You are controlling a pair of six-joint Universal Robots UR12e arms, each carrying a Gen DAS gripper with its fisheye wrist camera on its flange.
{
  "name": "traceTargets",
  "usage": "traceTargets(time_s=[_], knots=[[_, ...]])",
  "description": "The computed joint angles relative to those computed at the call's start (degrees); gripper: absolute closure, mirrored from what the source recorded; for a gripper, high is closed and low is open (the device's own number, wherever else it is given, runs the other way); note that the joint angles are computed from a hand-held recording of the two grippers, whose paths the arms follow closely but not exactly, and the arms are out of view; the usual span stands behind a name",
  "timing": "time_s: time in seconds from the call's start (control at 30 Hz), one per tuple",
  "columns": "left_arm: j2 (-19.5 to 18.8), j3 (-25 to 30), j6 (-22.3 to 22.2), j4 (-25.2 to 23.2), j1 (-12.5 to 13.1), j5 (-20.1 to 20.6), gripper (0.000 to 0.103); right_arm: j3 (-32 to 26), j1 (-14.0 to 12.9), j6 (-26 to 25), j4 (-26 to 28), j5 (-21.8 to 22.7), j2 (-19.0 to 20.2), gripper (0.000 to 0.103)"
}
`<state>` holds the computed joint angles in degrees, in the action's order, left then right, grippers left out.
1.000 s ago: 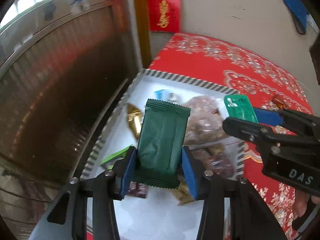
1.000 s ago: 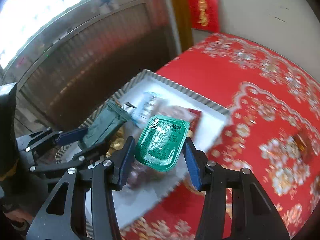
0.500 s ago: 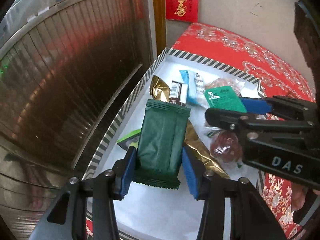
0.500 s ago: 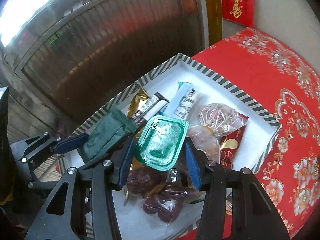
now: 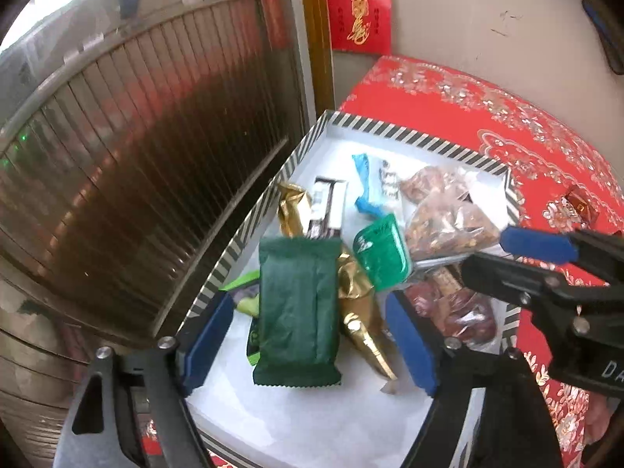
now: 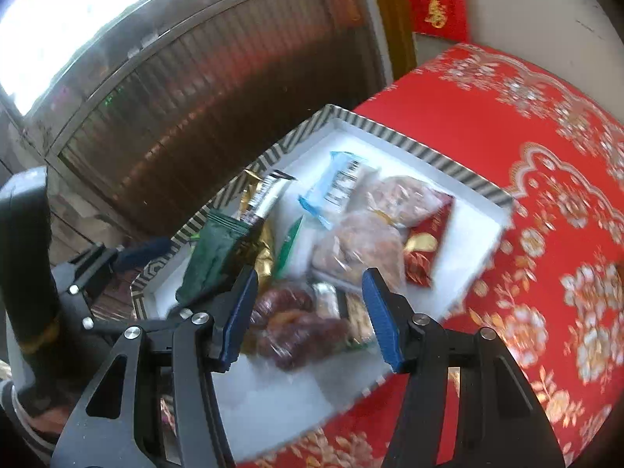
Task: Organize snacks
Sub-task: 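Open both grippers and move them back over the red candies on the tablecloth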
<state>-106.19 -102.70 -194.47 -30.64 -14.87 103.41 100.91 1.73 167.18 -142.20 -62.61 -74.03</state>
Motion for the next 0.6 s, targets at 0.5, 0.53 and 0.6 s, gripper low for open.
traceTargets(time_s=[0.5,0.53,0.6], knots=[[-3.1,5.3,4.8,2.1,-3.9,-3.1,0.017,6.8,-6.2,5.4,-4.4,-2.9,-5.5,0.047],[-3.5,5.8,5.1,2.0,-4.3,-3.5,0.017,7.4,-6.8,5.8,-4.5,-3.4,-5.9,0.047],[-4.3,7.0,6.1,1.9,-5.0,-4.7,0.017,8.3,-7.9,6.3,-4.5,-4.3,-6.7,0.047]])
